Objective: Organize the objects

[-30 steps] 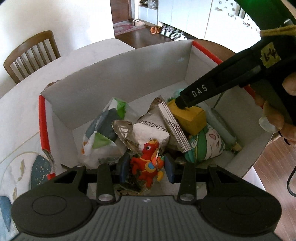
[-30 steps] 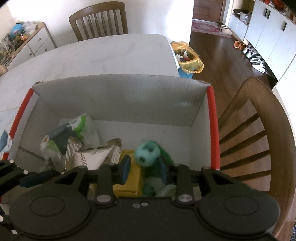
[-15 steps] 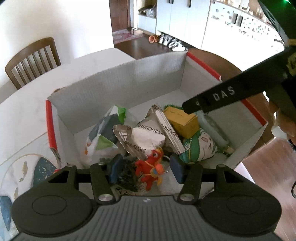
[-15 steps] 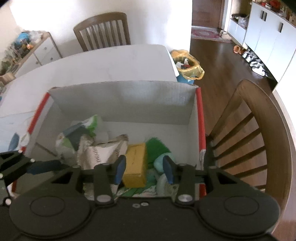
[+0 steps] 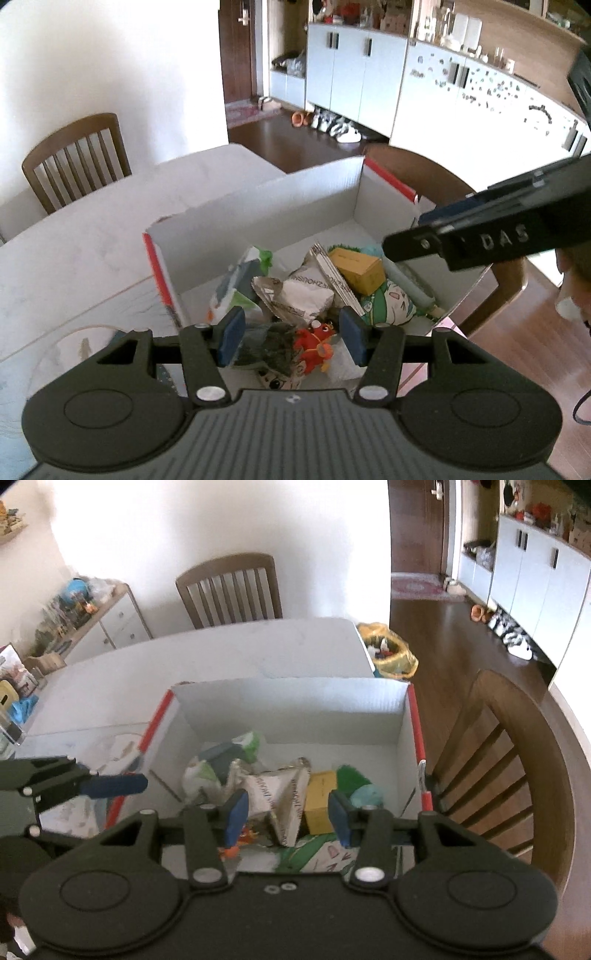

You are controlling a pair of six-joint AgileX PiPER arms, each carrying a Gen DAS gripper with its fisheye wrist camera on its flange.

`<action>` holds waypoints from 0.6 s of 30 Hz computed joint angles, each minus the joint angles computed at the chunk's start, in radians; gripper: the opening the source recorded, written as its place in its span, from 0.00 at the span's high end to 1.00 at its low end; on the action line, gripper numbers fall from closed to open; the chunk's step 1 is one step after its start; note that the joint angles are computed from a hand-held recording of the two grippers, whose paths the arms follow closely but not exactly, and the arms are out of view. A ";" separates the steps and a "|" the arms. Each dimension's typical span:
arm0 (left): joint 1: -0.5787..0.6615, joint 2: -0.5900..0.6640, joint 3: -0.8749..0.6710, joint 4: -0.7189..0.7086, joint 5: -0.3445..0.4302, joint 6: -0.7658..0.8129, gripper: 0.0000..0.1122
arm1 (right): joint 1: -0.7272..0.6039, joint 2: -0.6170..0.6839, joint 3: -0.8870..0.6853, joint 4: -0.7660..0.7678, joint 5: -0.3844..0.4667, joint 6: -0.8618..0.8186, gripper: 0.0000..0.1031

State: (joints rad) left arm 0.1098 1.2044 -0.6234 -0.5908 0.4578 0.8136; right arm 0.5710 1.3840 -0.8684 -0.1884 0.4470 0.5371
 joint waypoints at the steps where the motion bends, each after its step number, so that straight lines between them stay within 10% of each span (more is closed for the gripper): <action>1: 0.023 -0.020 0.004 -0.020 0.018 0.030 0.49 | 0.018 -0.014 0.010 -0.040 -0.005 0.045 0.55; 18: 0.394 -0.221 0.032 -0.290 0.303 0.469 0.42 | 0.387 -0.128 0.096 -0.757 0.136 0.950 0.37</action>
